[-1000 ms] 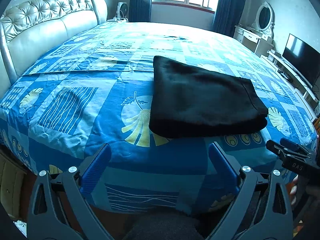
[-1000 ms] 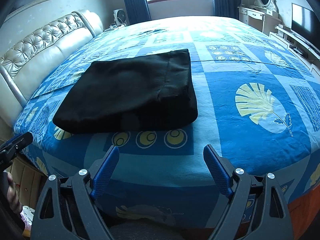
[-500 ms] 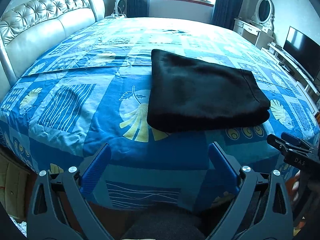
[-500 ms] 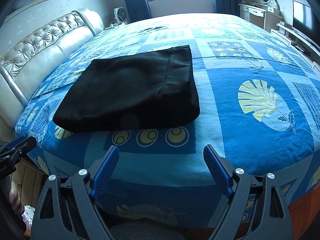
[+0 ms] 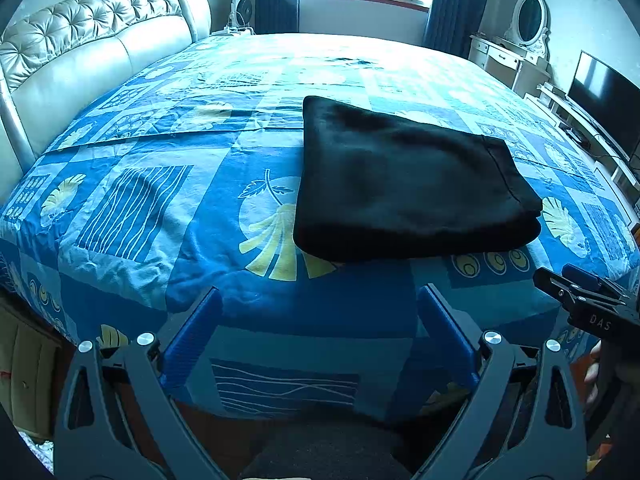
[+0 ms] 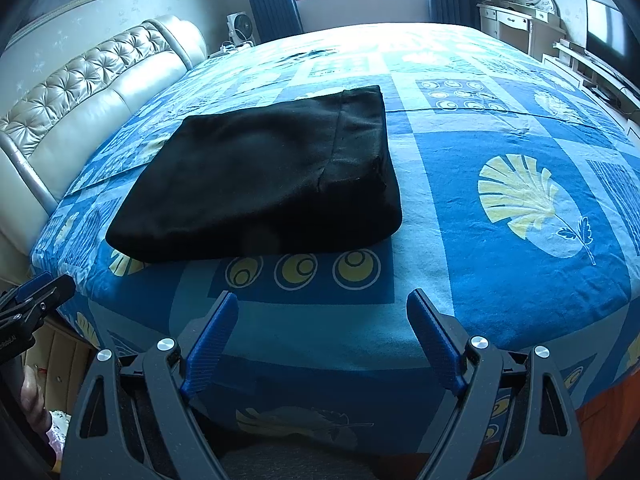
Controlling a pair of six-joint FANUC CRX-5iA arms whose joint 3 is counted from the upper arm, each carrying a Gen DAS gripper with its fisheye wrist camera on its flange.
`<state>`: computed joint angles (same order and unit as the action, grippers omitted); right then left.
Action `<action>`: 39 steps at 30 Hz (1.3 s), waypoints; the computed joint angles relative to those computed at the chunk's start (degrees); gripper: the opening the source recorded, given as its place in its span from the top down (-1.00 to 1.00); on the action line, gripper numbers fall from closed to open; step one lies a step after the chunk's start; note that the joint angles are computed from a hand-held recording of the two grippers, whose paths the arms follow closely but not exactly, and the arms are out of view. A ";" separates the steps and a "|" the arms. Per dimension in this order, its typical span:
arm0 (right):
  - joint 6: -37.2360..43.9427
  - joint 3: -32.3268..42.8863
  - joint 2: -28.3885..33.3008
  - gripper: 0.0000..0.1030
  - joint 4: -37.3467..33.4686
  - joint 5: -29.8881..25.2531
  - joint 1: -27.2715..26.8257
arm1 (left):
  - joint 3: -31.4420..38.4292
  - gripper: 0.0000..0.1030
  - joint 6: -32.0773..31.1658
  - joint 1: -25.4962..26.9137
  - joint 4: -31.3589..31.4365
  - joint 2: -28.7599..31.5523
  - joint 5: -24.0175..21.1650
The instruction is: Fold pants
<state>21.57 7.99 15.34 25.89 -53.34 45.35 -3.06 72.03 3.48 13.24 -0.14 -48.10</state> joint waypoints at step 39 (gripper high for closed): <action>1.71 0.57 0.18 -0.66 -1.66 0.32 0.08 | -0.10 -0.90 0.81 -0.60 -0.78 -0.29 -0.14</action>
<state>23.28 8.56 15.52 24.23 -53.01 45.43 -3.16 72.84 2.89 12.47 -0.44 -48.24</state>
